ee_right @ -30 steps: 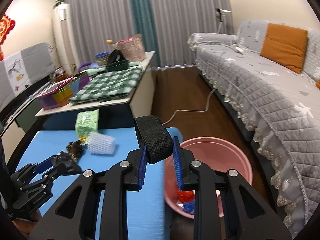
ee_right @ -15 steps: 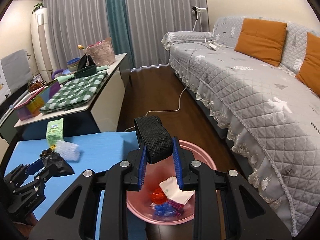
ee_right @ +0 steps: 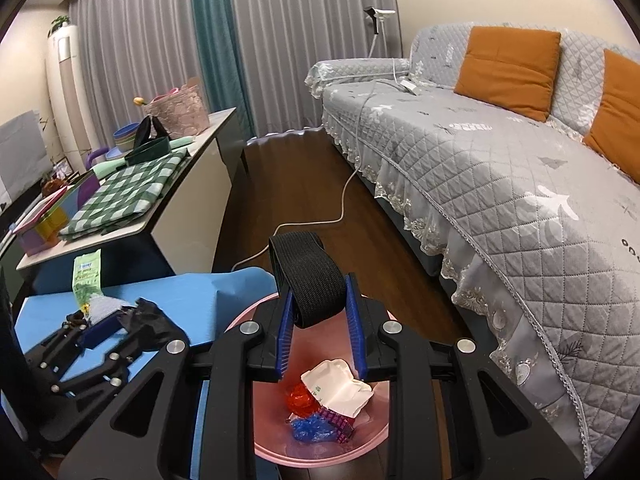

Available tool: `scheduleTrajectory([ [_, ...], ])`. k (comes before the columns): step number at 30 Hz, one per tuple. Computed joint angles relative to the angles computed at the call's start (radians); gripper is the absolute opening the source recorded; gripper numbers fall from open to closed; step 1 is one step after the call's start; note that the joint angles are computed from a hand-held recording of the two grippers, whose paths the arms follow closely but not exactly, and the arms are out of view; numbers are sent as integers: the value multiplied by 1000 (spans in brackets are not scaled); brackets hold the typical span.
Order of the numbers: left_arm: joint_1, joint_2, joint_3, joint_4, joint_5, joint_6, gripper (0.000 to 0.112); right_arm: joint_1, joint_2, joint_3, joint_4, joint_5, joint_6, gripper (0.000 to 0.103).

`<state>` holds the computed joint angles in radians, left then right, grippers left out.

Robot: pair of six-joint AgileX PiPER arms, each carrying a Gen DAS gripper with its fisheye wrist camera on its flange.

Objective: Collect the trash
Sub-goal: 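Carry the black bag with the left tool while the right tool carries the band over the bucket, then open both tools over the pink bucket to drop the black items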

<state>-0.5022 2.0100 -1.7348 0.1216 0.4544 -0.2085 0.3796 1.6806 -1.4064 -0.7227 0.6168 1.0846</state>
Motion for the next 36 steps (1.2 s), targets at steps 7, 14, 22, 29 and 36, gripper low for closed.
scheduleTrajectory([
  [7, -32, 77, -103, 15, 45, -10, 43, -30, 17, -3, 28, -22, -15, 25],
  [14, -50, 110, -144, 20, 65, -17, 43, -40, 21, 0, 28, -28, -14, 25],
  [22, -48, 83, -98, 15, 51, -22, 55, -31, 13, 4, -18, -1, 48, 62],
  [29, -4, -34, 69, 38, -10, -48, 55, 8, 15, -30, -29, 26, 51, 63],
  [36, 90, -200, 283, 8, -85, -12, 54, 92, 50, -113, -42, 72, 39, 63],
])
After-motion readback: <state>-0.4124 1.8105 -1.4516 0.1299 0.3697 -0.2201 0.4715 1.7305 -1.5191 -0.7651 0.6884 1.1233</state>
